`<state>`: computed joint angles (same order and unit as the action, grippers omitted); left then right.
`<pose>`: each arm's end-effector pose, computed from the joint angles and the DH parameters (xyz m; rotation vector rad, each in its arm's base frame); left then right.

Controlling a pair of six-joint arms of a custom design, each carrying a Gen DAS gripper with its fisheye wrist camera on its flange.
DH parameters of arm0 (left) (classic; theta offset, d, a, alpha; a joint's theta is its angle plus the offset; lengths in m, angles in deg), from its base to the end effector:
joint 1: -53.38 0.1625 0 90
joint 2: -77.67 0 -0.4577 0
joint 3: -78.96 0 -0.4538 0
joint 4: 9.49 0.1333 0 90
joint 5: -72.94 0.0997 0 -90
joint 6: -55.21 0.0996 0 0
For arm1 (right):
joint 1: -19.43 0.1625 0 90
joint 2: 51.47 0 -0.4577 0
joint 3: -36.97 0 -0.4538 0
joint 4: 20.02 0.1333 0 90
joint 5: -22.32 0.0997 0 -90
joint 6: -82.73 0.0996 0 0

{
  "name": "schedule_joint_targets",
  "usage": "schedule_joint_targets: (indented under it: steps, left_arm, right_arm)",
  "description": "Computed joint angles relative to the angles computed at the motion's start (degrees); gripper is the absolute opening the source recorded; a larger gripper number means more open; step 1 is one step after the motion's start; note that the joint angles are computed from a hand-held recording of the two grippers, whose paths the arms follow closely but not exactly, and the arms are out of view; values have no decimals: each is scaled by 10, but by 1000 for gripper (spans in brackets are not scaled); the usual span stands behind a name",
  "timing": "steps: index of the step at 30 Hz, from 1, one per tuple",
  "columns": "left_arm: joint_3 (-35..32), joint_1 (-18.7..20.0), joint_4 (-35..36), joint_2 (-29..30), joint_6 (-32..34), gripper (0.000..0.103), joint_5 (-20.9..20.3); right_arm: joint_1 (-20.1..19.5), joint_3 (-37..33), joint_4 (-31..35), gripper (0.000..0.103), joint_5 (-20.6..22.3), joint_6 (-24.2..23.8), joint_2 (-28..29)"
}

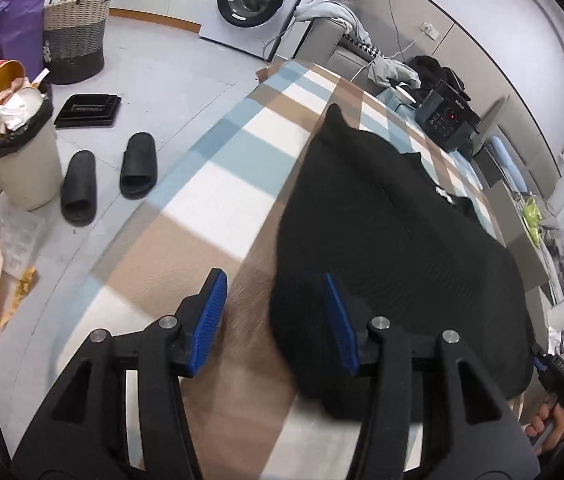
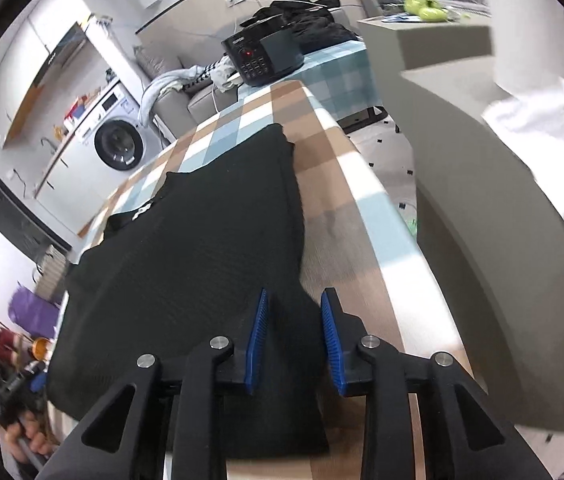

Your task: Fold small clothes

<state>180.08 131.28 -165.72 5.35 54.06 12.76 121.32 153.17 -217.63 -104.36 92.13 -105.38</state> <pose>0.0387 -0.6918 0.3719 0.0143 2.5601 -0.9364 0.1974 -0.5793 0.1453 -0.2829 -2.4321 1.1437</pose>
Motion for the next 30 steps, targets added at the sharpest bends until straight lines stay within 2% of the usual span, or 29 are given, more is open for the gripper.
schedule_joint_targets:
  steps: [5, 9, 17, 21, 23, 24, 25, 26, 27, 30]
  left_arm:
    - [50, -4, -18, -38, 18, 46, 10]
    - [83, -13, -23, -56, 46, 46, 23]
    - [107, -12, 17, -81, 56, 45, -5]
    - [109, -14, 8, -76, 71, 45, -6]
    - [102, -14, 2, -67, 80, 40, -14]
    - [97, -13, 1, -62, 79, 35, -19]
    - [92, -10, 1, -57, 76, 20, -33]
    - [87, -5, -1, -54, 74, 11, -54]
    - [83, -1, -7, -50, 70, 6, -72]
    - [86, -5, -34, -48, 69, 4, -69]
  right_arm:
    - [14, 39, -39, 28, -15, 26, -6]
    - [25, 47, -42, 28, -24, 31, -7]
    - [35, 38, -22, 28, -29, 28, -2]
    - [36, 35, -17, 28, -31, 28, 1]
    - [35, 33, -14, 29, -30, 31, 2]
    - [35, 33, -13, 29, -29, 32, 2]
    - [34, 33, -14, 29, -29, 33, 3]
    - [32, 33, -14, 30, -26, 32, 3]
    - [31, 33, -13, 31, -24, 34, 4]
    - [28, 32, 0, 31, -28, 45, 5]
